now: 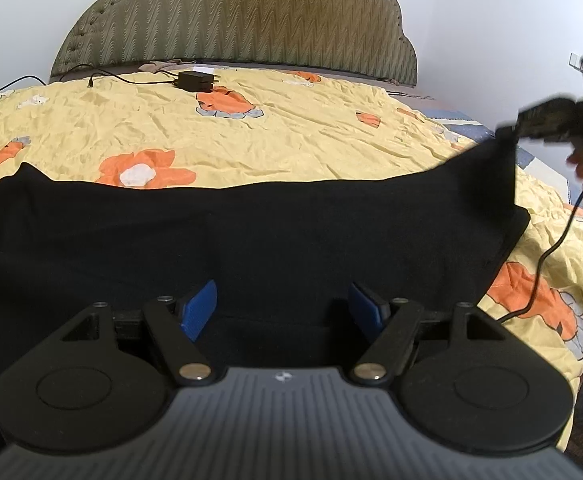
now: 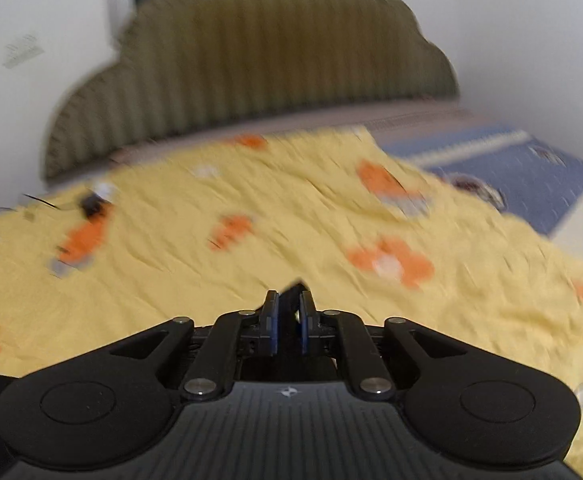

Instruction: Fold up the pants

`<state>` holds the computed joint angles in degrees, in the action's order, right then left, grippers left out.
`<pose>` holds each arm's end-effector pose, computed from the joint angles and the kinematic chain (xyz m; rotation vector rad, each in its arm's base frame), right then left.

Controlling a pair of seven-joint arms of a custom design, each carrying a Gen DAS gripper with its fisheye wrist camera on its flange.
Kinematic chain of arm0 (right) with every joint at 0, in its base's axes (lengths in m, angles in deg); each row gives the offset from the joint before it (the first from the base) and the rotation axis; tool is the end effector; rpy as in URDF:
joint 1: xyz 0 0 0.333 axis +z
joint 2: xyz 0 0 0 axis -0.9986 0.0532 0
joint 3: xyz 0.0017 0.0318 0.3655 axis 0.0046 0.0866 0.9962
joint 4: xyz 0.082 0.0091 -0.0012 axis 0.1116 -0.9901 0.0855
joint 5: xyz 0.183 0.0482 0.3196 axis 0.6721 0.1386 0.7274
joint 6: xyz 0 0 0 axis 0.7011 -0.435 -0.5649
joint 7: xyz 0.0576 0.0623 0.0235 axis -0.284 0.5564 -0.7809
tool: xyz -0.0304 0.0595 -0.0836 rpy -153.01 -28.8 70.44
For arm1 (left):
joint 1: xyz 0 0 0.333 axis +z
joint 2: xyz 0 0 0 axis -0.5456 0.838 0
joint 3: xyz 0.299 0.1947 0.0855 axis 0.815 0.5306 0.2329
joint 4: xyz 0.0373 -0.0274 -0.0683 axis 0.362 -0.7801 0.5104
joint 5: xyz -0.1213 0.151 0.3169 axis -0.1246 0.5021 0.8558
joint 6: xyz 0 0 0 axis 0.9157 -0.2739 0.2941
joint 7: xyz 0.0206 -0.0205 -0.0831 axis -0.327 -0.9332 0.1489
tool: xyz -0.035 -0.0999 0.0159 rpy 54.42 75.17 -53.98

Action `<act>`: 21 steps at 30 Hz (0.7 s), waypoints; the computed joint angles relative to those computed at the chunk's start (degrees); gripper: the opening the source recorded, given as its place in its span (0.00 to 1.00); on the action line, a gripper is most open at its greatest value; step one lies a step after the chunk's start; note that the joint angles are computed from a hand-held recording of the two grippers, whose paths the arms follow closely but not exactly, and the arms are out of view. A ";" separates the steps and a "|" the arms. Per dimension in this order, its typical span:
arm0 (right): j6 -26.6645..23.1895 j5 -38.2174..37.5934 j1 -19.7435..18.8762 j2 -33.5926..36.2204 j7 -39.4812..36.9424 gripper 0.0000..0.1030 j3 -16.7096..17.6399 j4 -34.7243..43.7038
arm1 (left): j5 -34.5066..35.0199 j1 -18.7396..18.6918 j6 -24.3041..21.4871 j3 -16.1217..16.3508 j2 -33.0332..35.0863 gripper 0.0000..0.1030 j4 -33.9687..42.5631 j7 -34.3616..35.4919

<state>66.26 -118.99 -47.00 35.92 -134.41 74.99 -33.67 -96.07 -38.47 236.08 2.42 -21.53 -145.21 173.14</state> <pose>0.6434 0.4017 0.3844 -0.8810 2.3453 -1.1773 0.7403 -0.2945 0.2775 -0.9639 2.5026 -1.3602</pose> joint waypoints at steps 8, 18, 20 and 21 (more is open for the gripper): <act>10.55 -11.25 0.87 -8.83 29.99 0.36 1.06 -20.16 | -0.02 0.18 0.09 -0.38 -0.03 0.73 -0.28 0.76; 20.25 -17.68 -0.20 -7.32 50.70 0.39 1.76 -23.20 | -0.11 0.12 0.74 -0.53 0.02 0.73 -0.45 1.23; 21.47 -20.57 -0.45 -6.98 52.65 0.39 1.22 -22.52 | -0.15 0.16 0.69 -0.58 -0.02 0.73 -0.53 1.21; 22.33 -23.49 -0.33 -6.91 54.63 0.39 0.52 -22.00 | -0.11 0.15 0.66 -0.53 -0.01 0.74 -0.48 1.21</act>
<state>88.59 -142.48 -47.32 29.01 -79.78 75.51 -55.67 -96.17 -38.32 236.74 1.90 -21.54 -145.69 174.35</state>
